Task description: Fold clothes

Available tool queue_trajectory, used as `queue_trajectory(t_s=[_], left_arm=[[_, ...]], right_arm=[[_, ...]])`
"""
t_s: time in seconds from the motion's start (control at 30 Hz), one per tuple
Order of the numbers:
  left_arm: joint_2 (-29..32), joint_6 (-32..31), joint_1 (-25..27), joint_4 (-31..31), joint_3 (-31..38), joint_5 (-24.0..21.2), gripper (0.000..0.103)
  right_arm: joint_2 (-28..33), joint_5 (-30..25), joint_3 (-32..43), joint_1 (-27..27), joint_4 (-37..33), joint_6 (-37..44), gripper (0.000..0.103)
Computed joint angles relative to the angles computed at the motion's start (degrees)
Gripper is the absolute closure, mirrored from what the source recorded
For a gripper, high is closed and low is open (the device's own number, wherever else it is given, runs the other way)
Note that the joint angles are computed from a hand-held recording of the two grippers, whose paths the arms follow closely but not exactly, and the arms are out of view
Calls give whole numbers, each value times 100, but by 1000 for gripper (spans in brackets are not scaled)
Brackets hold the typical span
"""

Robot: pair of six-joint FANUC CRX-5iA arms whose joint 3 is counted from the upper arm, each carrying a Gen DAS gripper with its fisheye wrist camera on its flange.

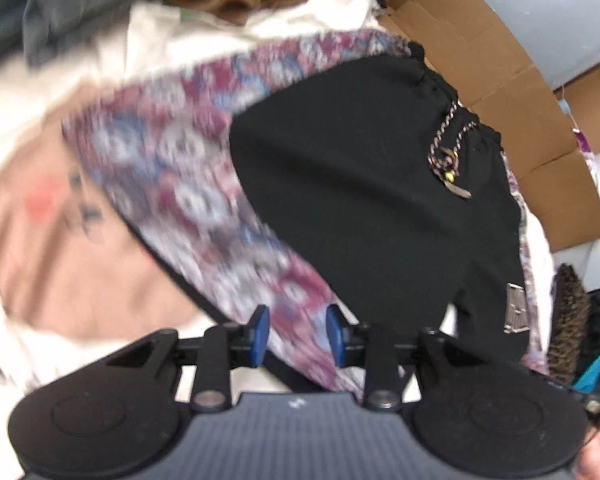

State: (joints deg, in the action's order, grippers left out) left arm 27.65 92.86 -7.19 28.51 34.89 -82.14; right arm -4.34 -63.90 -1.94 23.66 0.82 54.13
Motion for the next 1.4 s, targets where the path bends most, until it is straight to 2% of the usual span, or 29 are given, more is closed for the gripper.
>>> queue_trajectory(t_s=[0.13, 0.33, 0.6, 0.7, 0.77, 0.8, 1.13, 1.4], left_arm=[[-251, 332, 8, 334, -633, 148, 70], [-557, 655, 29, 923, -1466, 572, 60], [-735, 948, -24, 1468, -2114, 1085, 61], [-756, 1074, -62, 1558, -2259, 1279, 68], [-726, 1184, -90, 1515, -2250, 1283, 99], [-718, 1217, -102, 1434, -2219, 1260, 102], [-828, 1211, -86, 960, -2137, 1106, 103], [-784, 1051, -82, 879, -2111, 1104, 103]], right_arm=[[-11, 0, -18, 17, 5, 3, 66], [-10, 11, -29, 27, 2, 8, 66], [-45, 7, -66, 54, 18, -15, 65], [-100, -5, -124, 98, 44, -68, 65], [-126, -24, -152, 125, 59, -77, 65], [-134, -35, -156, 134, 63, -78, 65], [-170, -40, -156, 91, 65, -38, 65], [-190, 84, -177, 20, 342, 38, 65]])
